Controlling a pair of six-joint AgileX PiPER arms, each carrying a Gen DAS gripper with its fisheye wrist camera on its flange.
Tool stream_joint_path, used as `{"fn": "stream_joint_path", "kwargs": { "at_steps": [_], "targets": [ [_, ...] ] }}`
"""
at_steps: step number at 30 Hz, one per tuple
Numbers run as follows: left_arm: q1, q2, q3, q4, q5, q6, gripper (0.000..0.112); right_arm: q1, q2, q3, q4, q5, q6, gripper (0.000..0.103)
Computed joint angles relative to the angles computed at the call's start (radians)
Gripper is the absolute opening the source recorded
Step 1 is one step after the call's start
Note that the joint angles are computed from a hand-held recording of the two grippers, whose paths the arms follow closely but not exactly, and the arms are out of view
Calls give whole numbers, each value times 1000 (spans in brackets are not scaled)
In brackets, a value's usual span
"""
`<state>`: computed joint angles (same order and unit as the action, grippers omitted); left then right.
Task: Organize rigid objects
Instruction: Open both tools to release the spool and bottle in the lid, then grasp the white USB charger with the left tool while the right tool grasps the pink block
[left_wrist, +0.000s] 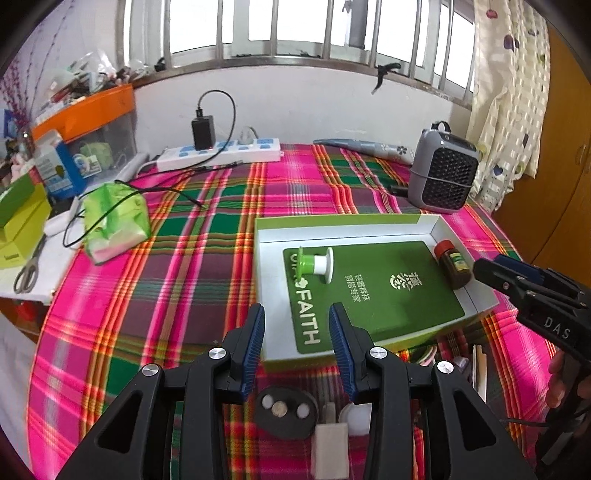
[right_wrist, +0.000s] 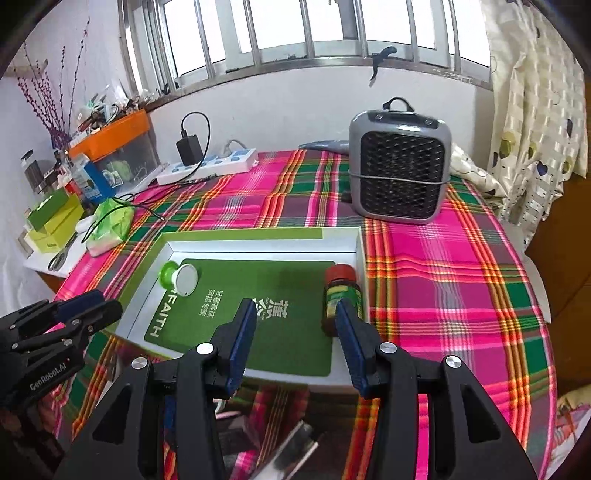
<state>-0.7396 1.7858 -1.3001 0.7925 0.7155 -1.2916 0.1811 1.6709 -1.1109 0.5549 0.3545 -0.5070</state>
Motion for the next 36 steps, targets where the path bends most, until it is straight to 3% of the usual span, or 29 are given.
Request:
{"fn": "stream_joint_path", "kwargs": {
  "at_steps": [8,11,15,26,36],
  "targets": [
    [-33,-92,117,54,-2,-108,35,-29,-90,96,128,-24,-114,46],
    [-44,-121,161,66,-9,-139,35,-58,-114,125,248,-5,-225,46],
    [-53,-151,215,74,-17,-167,35,-57,-154,171,219,-16,-220,46],
    [-95,-233,366,89,-95,-251,36,-81,-235,317,388,25,-484,46],
    [-148,-227,393,97,-135,-289,36,-89,-287,441,533,98,-716,46]
  ]
}}
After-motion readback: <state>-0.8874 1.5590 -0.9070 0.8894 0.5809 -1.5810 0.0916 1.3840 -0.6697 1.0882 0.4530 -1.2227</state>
